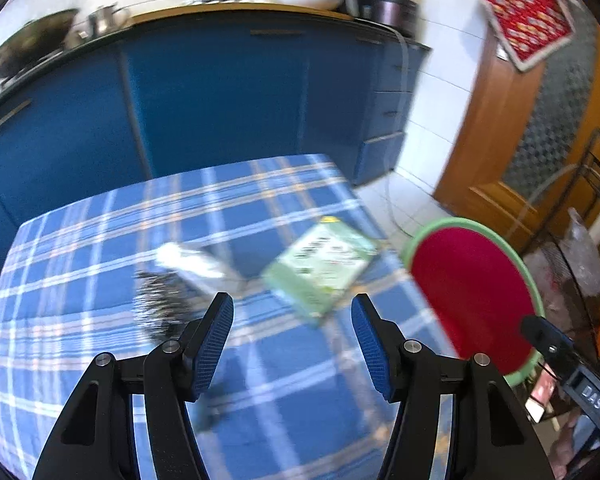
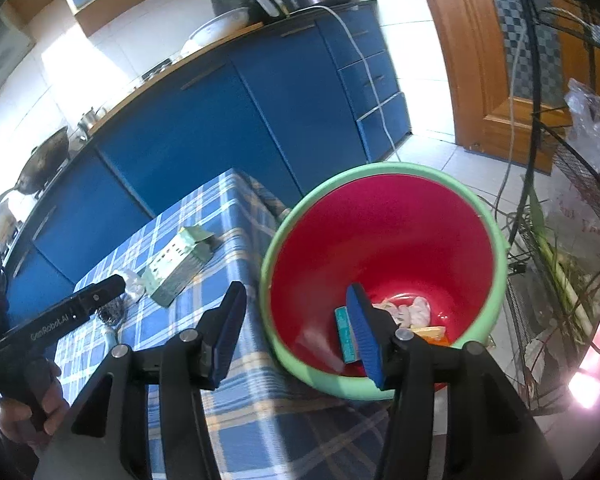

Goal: Collect trash
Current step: 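Move both open tools back over the table, then grasp the steel wool scrubber with the left tool while the right tool grasps the green box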

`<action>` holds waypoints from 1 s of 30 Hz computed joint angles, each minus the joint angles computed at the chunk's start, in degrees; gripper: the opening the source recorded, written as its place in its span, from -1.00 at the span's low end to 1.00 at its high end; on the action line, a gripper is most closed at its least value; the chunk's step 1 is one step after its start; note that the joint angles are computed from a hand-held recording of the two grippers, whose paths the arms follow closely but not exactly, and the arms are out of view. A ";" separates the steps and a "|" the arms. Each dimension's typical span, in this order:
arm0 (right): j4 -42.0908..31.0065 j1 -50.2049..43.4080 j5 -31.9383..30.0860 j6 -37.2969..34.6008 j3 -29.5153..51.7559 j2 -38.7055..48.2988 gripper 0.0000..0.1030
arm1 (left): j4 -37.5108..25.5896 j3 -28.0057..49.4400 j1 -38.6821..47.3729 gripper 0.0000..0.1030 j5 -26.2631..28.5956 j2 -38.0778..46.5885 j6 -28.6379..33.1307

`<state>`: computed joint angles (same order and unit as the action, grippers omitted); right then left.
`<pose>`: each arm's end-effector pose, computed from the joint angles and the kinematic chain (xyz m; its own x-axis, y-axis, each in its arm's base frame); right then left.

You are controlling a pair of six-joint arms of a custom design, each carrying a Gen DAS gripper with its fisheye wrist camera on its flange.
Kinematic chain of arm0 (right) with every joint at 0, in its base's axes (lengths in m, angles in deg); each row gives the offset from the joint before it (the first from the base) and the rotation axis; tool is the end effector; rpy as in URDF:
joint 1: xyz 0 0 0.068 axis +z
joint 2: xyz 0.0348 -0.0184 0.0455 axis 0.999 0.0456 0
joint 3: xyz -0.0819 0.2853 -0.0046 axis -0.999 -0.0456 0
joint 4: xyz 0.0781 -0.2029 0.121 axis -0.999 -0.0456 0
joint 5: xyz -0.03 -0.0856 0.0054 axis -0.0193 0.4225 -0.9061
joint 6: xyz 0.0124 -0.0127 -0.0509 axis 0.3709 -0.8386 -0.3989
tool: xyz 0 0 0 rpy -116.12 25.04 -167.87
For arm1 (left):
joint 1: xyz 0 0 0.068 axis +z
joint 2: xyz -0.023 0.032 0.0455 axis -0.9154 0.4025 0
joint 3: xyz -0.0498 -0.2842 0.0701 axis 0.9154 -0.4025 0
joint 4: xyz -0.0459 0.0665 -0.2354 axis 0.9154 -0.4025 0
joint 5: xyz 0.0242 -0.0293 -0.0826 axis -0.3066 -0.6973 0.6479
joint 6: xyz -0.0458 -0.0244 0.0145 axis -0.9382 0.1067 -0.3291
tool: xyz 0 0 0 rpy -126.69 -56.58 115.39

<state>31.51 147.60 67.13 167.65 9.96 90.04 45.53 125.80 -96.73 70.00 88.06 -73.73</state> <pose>0.1211 0.1587 0.1260 -0.4246 0.6042 -0.6743 0.5265 0.7707 0.3589 0.2850 -0.1717 0.1556 -0.6234 0.3834 -0.6815 0.5709 0.8187 -0.0616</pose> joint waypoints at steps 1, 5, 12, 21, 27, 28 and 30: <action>0.34 -0.26 -0.28 -0.72 0.42 0.41 0.13 | 0.34 -0.04 1.26 0.23 0.00 0.26 0.15; 2.04 -1.78 -1.65 -4.46 2.20 2.08 0.19 | 1.47 0.34 4.51 0.23 -0.41 1.82 0.43; 3.40 -3.95 -3.96 -9.66 5.79 5.21 0.29 | 2.70 2.36 9.15 0.23 -0.58 6.12 0.25; 6.83 -7.06 -8.26 -16.68 10.65 10.27 0.31 | 0.38 6.92 11.27 0.23 2.34 12.51 0.09; 7.45 -9.05 -10.62 -21.22 14.94 13.77 0.40 | 2.55 7.35 12.86 0.03 4.02 13.77 -1.03; 7.71 -9.44 -11.11 -21.87 15.57 14.35 0.40 | 2.39 7.41 13.29 -0.12 5.07 13.67 -1.05; 8.55 -10.42 -12.50 -23.40 17.00 15.67 0.40 | 1.84 7.79 14.12 -0.18 6.83 13.67 -1.38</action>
